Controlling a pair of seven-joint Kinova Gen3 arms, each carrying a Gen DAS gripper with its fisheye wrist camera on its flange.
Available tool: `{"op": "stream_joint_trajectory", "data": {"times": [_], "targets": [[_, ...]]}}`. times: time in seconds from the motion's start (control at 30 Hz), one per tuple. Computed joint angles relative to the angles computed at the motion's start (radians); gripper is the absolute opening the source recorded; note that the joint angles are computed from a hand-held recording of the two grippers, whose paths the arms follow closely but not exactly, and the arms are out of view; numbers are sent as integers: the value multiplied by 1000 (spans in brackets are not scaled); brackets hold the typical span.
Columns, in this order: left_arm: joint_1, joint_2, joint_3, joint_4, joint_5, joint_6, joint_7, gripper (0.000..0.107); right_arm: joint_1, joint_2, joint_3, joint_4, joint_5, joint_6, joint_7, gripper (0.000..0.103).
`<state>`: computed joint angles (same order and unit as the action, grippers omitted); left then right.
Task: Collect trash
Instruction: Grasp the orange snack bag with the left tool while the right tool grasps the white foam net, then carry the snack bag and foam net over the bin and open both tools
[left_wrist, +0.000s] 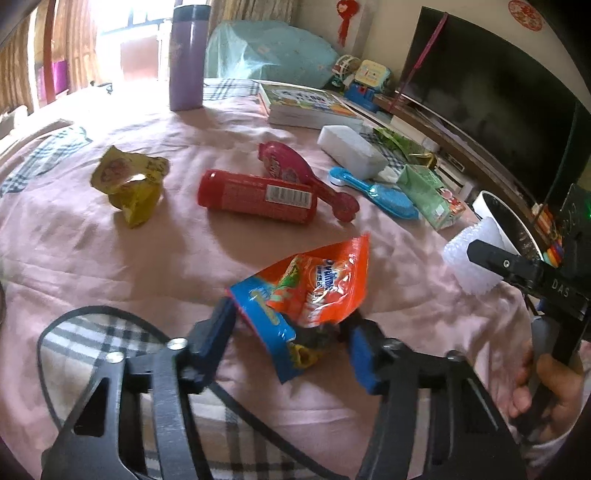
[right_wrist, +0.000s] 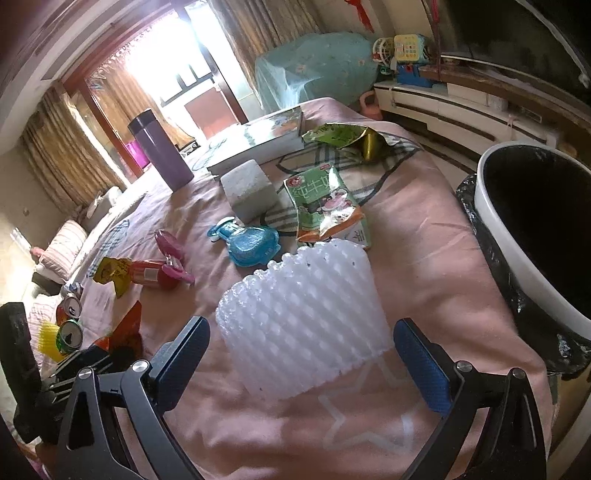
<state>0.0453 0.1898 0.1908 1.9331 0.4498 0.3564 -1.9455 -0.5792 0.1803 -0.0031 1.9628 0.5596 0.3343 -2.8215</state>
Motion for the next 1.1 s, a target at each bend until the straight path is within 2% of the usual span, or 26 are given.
{"op": "stream_joint_trajectory", "data": {"times": [0.03,0.1,0.17,0.23,0.33,0.4,0.57,0.7,0.87,1.1], "targets": [[-5,3,5,-4,7,7,-8,37,-12,-3,12,6,21,-5,-24,98],[-28,9,24,-8,48,20,-46,34,-35,-11,31,16,73,-11,-77,87],[-32,6,30,-4,70,19,-72,32,-23,-18,22,26,82,-27,-82,65],[-18,0,25,-1,69,14,-74,29,-6,-19,4,26,66,-25,-57,50],[-1,-7,27,-5,75,20,-79,25,-1,-33,0,43,69,-39,-58,42],[5,-9,32,-11,86,25,-91,25,6,-50,-2,61,69,-58,-61,41],[35,-8,41,-29,101,31,-102,22,0,-95,-5,98,169,-54,-180,38],[61,-6,54,-48,112,34,-119,22,28,-145,-39,130,253,-36,-274,37],[108,16,64,-92,97,52,-99,22,93,-204,-94,164,307,-11,-338,37],[184,41,80,-154,36,60,-48,22,195,-276,-156,200,294,35,-321,37]]}}
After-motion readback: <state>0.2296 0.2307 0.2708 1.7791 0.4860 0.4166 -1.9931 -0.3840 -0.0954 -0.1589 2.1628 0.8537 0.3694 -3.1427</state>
